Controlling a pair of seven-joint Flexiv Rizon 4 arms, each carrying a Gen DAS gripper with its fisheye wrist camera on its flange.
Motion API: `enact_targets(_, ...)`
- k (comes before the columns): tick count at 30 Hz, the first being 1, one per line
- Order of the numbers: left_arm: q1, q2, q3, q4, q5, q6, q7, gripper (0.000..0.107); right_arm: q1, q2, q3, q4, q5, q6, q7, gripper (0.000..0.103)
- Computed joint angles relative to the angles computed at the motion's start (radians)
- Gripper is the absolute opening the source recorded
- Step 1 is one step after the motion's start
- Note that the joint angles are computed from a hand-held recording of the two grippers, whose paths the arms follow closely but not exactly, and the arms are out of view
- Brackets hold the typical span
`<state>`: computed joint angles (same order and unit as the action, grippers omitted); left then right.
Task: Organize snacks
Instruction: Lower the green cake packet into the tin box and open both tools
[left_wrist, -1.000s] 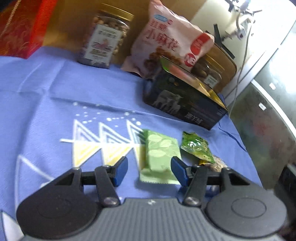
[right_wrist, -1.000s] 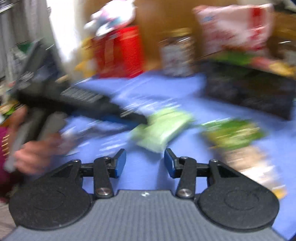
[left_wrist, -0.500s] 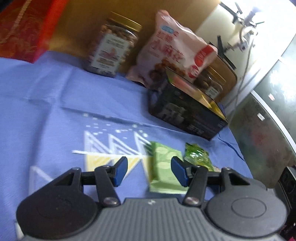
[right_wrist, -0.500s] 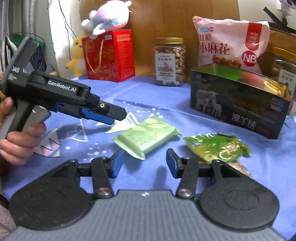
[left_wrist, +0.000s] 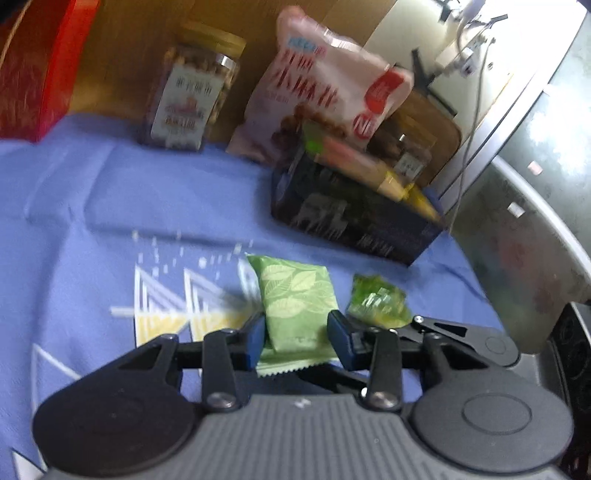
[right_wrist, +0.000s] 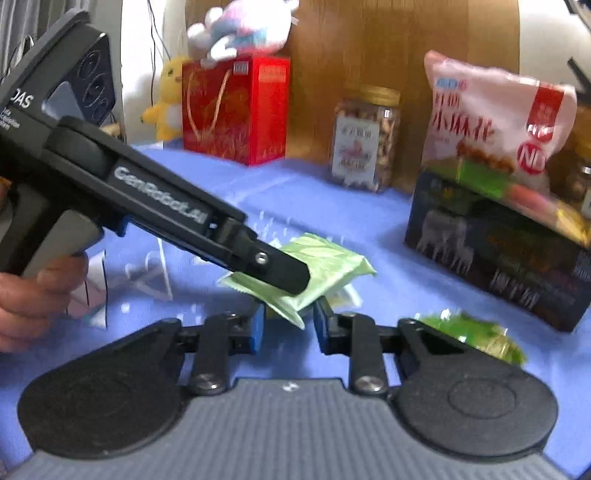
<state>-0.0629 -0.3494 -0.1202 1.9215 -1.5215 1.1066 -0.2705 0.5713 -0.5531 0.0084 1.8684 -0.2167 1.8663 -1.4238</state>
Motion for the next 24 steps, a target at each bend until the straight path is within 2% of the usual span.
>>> enact_targets(2, -0.005, 0.012, -0.005, -0.014, -0.035, 0.008, 0.043, 0.036, 0.007, -0.002, -0.014, -0.007, 0.02, 0.055, -0.005, 0.031)
enact_targets(5, -0.026, 0.009, -0.012, -0.067, -0.068, 0.04, 0.112, 0.036, 0.092, -0.013, -0.114, -0.03, 0.103, 0.128, -0.058, 0.031)
enact_targets(9, -0.045, -0.046, -0.034, -0.181, -0.019, 0.092, 0.133, 0.038, 0.141, -0.043, -0.2, -0.107, 0.194, 0.131, -0.127, 0.031)
enact_targets(11, -0.049, -0.087, -0.052, -0.246, 0.023, 0.117, 0.12, 0.038, 0.122, -0.06, -0.204, -0.155, 0.212, 0.112, -0.13, 0.031)
enact_targets(15, -0.043, -0.208, -0.087, -0.399, 0.189, 0.143, 0.01, 0.038, 0.007, -0.114, -0.138, -0.278, 0.173, 0.035, -0.064, 0.031)
enact_targets(19, -0.048, -0.324, -0.064, -0.529, 0.397, 0.117, -0.197, 0.038, -0.102, -0.183, -0.058, -0.39, 0.088, -0.07, 0.02, 0.031)
enact_targets(22, -0.05, -0.384, -0.06, -0.593, 0.484, 0.13, -0.292, 0.039, -0.104, -0.234, -0.083, -0.44, 0.052, -0.081, 0.064, 0.033)
enact_targets(24, -0.05, -0.407, -0.06, -0.617, 0.528, 0.147, -0.346, 0.044, -0.096, -0.247, -0.103, -0.447, 0.037, -0.071, 0.083, 0.033)
